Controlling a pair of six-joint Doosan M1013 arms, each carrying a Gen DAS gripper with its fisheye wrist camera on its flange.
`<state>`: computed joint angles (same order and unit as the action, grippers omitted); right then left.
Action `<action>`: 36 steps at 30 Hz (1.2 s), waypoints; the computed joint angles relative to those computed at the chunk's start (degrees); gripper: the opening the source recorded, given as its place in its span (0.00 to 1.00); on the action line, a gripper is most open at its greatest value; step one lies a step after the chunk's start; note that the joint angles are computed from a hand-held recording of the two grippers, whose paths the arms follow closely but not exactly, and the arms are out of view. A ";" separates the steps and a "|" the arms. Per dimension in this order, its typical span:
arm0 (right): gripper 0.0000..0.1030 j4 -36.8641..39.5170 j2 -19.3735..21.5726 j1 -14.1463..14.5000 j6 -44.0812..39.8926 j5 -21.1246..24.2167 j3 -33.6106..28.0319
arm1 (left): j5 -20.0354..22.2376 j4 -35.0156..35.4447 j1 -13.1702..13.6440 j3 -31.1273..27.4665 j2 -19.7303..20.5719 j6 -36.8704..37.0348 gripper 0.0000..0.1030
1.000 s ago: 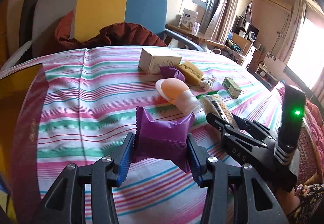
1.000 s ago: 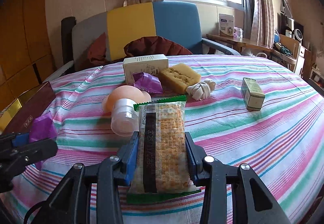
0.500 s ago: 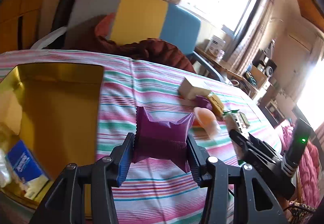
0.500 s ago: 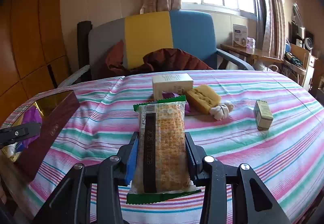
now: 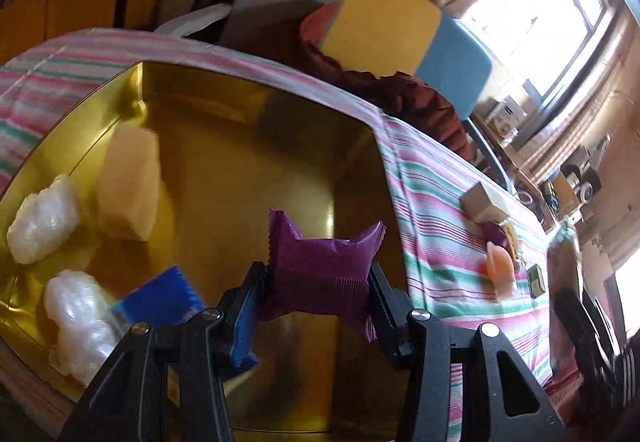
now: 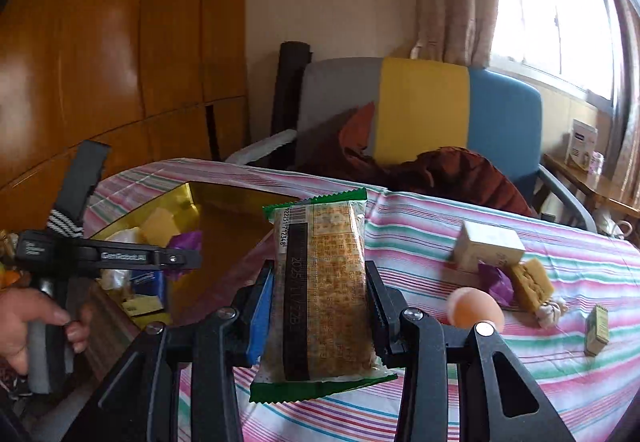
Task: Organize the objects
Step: 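Carry the cracker packet and purple pouch to the gold tray and release them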
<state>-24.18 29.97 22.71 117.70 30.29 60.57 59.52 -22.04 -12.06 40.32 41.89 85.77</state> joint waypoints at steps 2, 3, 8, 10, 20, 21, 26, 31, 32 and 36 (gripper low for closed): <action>0.40 4.32 0.41 0.33 -4.62 -0.61 -0.77 | 0.34 -0.17 0.73 -0.05 0.20 -1.49 0.48; 0.40 6.80 0.75 0.47 -7.28 -0.48 -1.44 | 0.74 -0.25 1.08 -0.31 0.42 -2.25 0.48; 0.40 13.02 2.52 1.66 -16.30 1.32 -4.36 | 2.72 -1.48 2.66 -2.15 1.82 -4.97 0.50; 0.40 15.08 3.15 2.00 -19.08 2.30 -5.41 | 2.84 -0.74 2.95 -2.55 2.00 -6.33 0.57; 0.40 21.18 6.05 2.73 -25.56 8.98 -10.06 | 1.64 -2.90 4.50 0.48 0.03 -13.22 0.61; 0.40 21.47 6.40 2.73 -25.71 9.68 -10.63 | 1.12 -2.73 4.52 0.90 -0.37 -13.95 0.61; 0.40 22.68 8.18 2.90 -26.89 13.21 -13.70 | -3.19 1.38 4.08 2.88 -2.72 -15.43 0.61; 0.40 22.12 10.82 3.37 -27.05 16.92 -18.16 | -6.58 8.53 3.34 4.10 -4.55 -19.30 0.61; 0.40 22.48 11.36 3.36 -26.92 17.70 -19.13 | -6.82 9.41 3.32 4.31 -4.78 -19.86 0.61; 0.40 22.24 13.97 3.52 -25.60 21.58 -23.60 | -6.20 10.78 3.46 4.35 -4.99 -20.64 0.61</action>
<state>-1.93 43.94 26.23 92.10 51.87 36.97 53.33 -11.25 -8.60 44.68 36.89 65.13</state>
